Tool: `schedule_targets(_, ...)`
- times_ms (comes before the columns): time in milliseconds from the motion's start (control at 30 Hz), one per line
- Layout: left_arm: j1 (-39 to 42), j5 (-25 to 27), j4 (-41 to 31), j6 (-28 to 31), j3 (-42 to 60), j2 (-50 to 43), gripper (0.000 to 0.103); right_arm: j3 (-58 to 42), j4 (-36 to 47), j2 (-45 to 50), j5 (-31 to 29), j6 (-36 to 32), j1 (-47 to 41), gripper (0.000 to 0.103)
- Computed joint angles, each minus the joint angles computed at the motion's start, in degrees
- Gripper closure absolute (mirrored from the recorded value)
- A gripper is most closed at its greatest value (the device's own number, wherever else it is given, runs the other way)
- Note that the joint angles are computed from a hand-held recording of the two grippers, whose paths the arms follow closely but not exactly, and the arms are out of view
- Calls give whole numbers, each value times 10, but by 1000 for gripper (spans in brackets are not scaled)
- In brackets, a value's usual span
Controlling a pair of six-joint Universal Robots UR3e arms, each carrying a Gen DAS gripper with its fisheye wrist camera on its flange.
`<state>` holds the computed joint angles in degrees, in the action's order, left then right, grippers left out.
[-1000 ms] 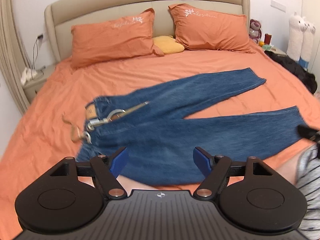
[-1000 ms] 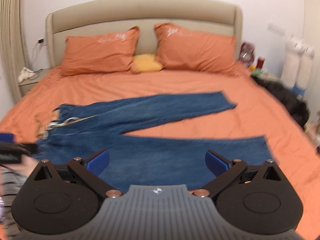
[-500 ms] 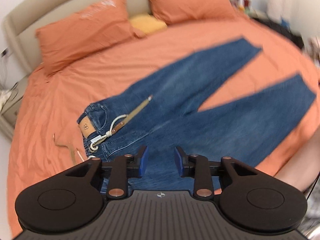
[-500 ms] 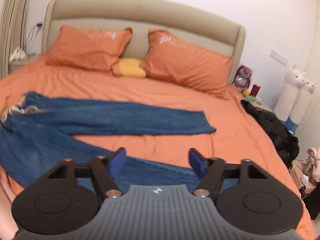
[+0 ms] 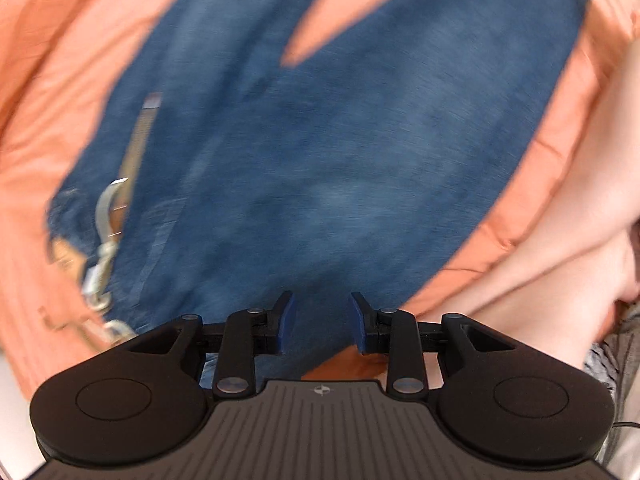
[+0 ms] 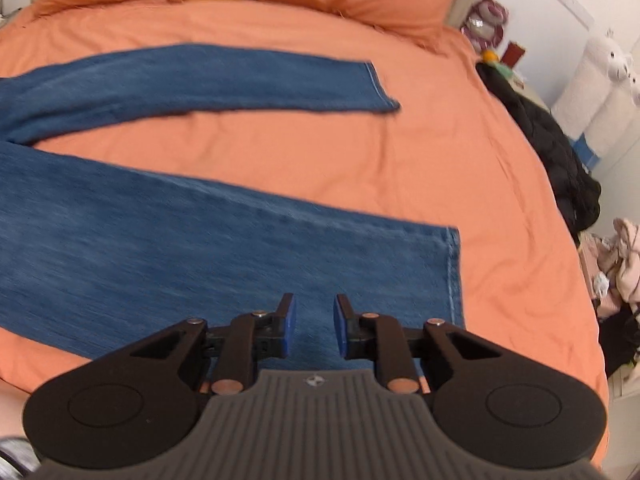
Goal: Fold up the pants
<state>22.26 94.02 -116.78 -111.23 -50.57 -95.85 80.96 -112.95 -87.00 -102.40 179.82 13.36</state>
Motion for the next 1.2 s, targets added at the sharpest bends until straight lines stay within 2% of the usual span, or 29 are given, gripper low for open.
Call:
schedule_targets(167,-84,54,29,-6,-104,25,54,38,25,-30,49,-84,-64,86)
schedule_targets(333,-132,92,89,-47,-204,45,51,64,56,-45,84,-197,-105,86)
schedule_targets(433,-146,121,142,-75,-263,59,50,88,49,-41,81,-255,-107,85)
schedule_targets(533,-148,144,199,-93,-321,82,50,114,28,-34,76,-294,-102,72)
schedule_targets(600,-140,148,229,-99,-350,101,50,126,18,-27,70,-315,-99,68)
schedule_targets(633,-135,151,243,-104,-364,111,51,127,20,-22,67,-323,-97,65)
schedule_targets(733,-119,152,292,-107,-401,141,71,135,20,-12,55,-340,-95,63)
schedule_targets(767,-112,146,295,-113,-400,146,82,144,8,-15,53,-344,-95,63)
schedule_targets(800,-106,135,297,-120,-393,146,88,152,0,-17,54,-346,-97,63)
schedule_targets(867,-77,103,306,-120,-390,166,95,166,-16,-25,53,-350,-96,66)
schedule_targets(933,-33,59,309,-107,-381,190,97,190,-39,-44,53,-358,-94,103)
schedule_targets(1033,45,-16,278,-79,-339,206,97,210,-56,-77,55,-370,-96,103)
schedule_targets(1133,97,-66,247,-52,-282,193,97,198,-76,-98,53,-360,-100,103)
schedule_targets(1200,106,-80,227,-38,-238,172,97,174,-120,-86,4,-327,-82,103)
